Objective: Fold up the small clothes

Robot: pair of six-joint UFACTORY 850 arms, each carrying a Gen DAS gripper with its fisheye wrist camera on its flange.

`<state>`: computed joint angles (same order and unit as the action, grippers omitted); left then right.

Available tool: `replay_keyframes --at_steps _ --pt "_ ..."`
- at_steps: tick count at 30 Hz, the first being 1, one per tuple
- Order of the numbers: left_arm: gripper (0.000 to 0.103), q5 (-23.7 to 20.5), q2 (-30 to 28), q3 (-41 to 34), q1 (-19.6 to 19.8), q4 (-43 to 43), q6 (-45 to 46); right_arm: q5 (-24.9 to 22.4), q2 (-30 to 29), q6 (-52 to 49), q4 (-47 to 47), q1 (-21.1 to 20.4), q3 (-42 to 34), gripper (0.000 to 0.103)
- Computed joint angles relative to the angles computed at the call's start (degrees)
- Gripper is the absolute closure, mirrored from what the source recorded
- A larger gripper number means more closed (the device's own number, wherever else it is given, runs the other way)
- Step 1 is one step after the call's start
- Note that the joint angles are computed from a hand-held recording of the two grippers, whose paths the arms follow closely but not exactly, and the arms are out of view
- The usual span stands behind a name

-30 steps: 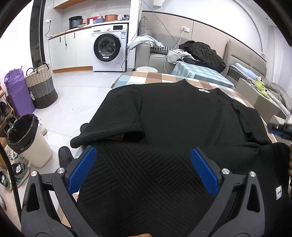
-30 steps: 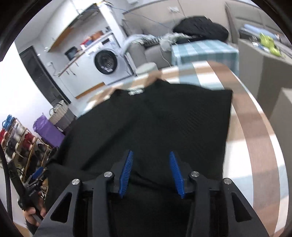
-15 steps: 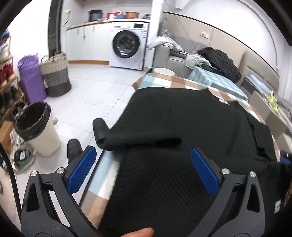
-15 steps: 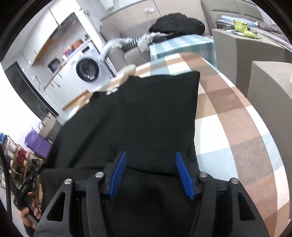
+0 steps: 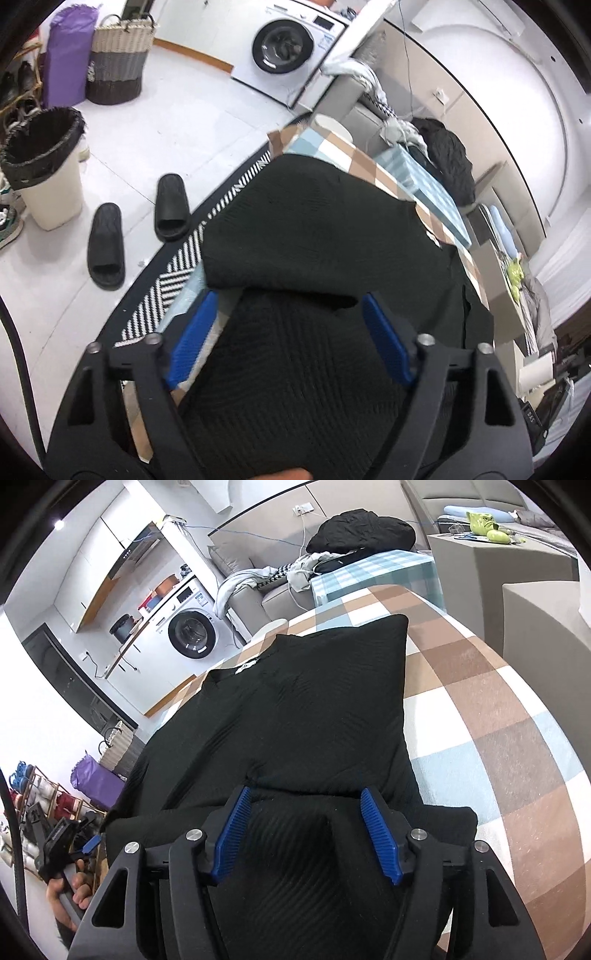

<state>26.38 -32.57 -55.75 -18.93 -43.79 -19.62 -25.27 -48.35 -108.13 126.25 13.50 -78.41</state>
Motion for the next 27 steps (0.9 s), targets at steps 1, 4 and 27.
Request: replay_keyframes --at_steps 1,4,27 --pt "0.033 -1.1 -0.4 -0.2 0.7 4.4 -4.0 0.0 -0.1 0.4 0.0 -0.1 0.0 0.04" --pt "0.033 -1.6 -2.0 -1.9 1.0 7.1 -7.6 -0.5 -0.1 0.8 0.3 -0.3 0.2 0.04" --pt "0.101 4.4 -9.7 -21.2 -1.7 -18.1 31.6 0.5 1.8 -1.3 4.4 -0.2 2.6 0.04"
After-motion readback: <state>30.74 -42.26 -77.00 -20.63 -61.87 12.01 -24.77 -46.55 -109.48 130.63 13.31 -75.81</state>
